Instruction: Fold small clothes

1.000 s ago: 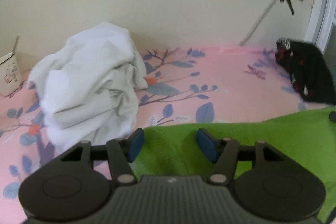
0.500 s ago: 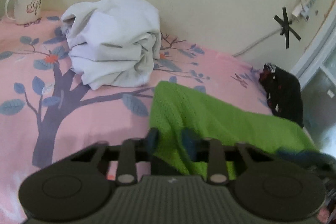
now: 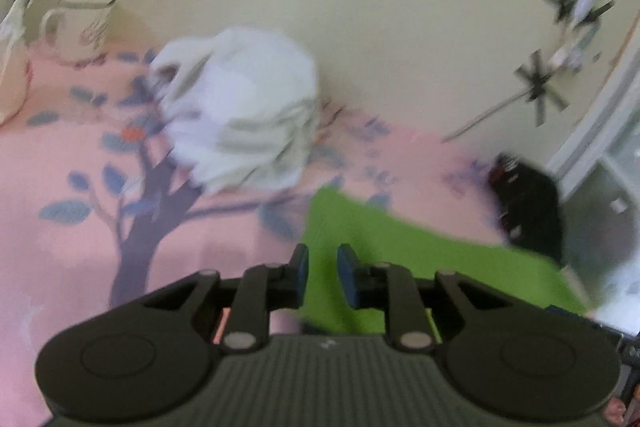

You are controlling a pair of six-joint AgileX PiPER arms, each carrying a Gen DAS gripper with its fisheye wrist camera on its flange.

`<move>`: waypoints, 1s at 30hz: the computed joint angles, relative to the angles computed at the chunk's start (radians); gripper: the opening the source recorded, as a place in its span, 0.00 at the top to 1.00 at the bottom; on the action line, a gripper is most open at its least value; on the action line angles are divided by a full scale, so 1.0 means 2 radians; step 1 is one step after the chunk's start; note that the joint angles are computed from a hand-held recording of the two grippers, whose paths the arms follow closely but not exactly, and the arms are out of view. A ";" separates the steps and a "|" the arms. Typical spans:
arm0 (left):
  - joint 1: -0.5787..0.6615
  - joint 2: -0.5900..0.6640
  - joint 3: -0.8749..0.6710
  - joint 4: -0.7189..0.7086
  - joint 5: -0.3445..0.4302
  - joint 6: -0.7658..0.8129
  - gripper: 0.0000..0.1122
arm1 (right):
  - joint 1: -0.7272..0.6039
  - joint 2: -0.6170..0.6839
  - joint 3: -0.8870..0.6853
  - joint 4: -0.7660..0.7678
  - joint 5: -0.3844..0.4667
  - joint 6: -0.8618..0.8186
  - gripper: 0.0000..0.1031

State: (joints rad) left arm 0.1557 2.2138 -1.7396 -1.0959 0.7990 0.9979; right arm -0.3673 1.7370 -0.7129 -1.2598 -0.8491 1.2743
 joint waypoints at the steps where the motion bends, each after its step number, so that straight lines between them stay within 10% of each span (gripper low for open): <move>1: -0.002 -0.002 0.000 -0.011 0.009 0.010 0.85 | -0.026 -0.015 0.019 0.010 0.000 0.000 0.51; 7: -0.060 0.002 -0.014 -0.015 0.040 0.058 0.76 | -0.163 -0.063 0.082 -0.002 0.005 0.057 0.49; 14: -0.152 -0.005 0.040 0.087 -0.124 0.043 0.76 | -0.142 -0.053 0.080 0.023 0.043 0.030 0.42; 20: -0.171 -0.021 0.096 0.024 -0.206 0.135 0.72 | -0.151 0.001 0.063 0.004 0.036 0.054 0.37; 30: -0.177 -0.026 0.121 -0.072 -0.237 0.225 0.71 | -0.174 0.033 0.076 0.030 -0.029 0.040 0.22</move>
State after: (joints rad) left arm -0.1992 2.1618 -1.4984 -1.2394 0.3256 1.4477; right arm -0.7146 1.8027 -0.5605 -1.1996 -0.9078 1.3533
